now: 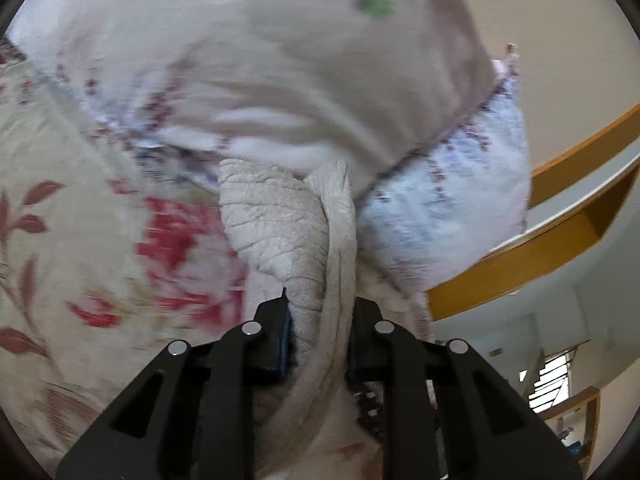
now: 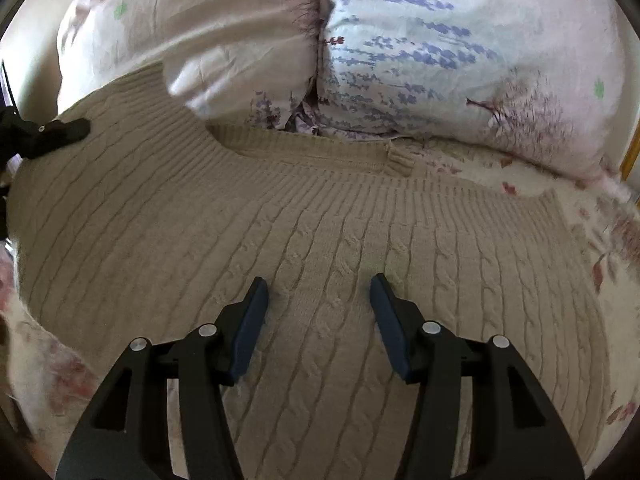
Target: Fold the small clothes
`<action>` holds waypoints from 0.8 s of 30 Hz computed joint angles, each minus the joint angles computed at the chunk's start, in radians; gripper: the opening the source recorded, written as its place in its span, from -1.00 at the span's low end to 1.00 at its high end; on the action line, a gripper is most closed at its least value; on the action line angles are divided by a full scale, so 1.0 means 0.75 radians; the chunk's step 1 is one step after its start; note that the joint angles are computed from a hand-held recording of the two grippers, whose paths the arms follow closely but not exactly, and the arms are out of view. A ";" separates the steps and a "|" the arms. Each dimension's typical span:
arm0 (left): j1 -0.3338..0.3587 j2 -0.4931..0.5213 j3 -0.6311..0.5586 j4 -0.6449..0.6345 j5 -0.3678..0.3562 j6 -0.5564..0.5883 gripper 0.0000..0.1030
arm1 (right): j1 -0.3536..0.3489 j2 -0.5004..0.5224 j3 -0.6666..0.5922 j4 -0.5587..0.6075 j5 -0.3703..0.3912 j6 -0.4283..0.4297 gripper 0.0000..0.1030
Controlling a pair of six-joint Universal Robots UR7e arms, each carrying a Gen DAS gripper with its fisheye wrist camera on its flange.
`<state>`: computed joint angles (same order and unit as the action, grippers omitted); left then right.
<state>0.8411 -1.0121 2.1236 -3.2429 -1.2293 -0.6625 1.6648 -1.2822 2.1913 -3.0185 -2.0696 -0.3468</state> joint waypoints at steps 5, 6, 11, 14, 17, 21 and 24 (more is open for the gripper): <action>-0.052 0.127 -0.121 -0.029 -0.083 0.009 -0.64 | -0.116 -0.232 0.063 0.055 0.251 0.101 0.17; -0.062 0.154 -0.145 -0.029 -0.098 0.010 -0.64 | -0.134 -0.268 0.075 0.051 0.276 0.104 0.25; -0.102 0.323 -0.289 -0.052 -0.214 0.027 -0.64 | -0.283 -0.480 0.121 0.121 0.445 0.129 0.27; -0.122 0.425 -0.369 -0.047 -0.273 0.014 -0.64 | -0.403 -0.568 0.132 0.183 0.611 0.160 0.27; -0.129 0.550 -0.466 -0.004 -0.331 -0.005 -0.63 | -0.542 -0.624 0.127 0.254 0.835 0.227 0.29; -0.090 0.687 -0.597 0.158 -0.538 -0.073 -0.39 | -0.678 -0.632 0.081 0.412 1.056 0.311 0.30; -0.075 0.665 -0.569 0.127 -0.676 0.025 -0.33 | -0.694 -0.644 0.062 0.481 1.054 0.309 0.30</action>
<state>0.7846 -0.5136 1.6968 -3.1473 -1.7361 -0.6437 1.1439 -1.7651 2.2379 -2.6578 -1.2788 -0.1152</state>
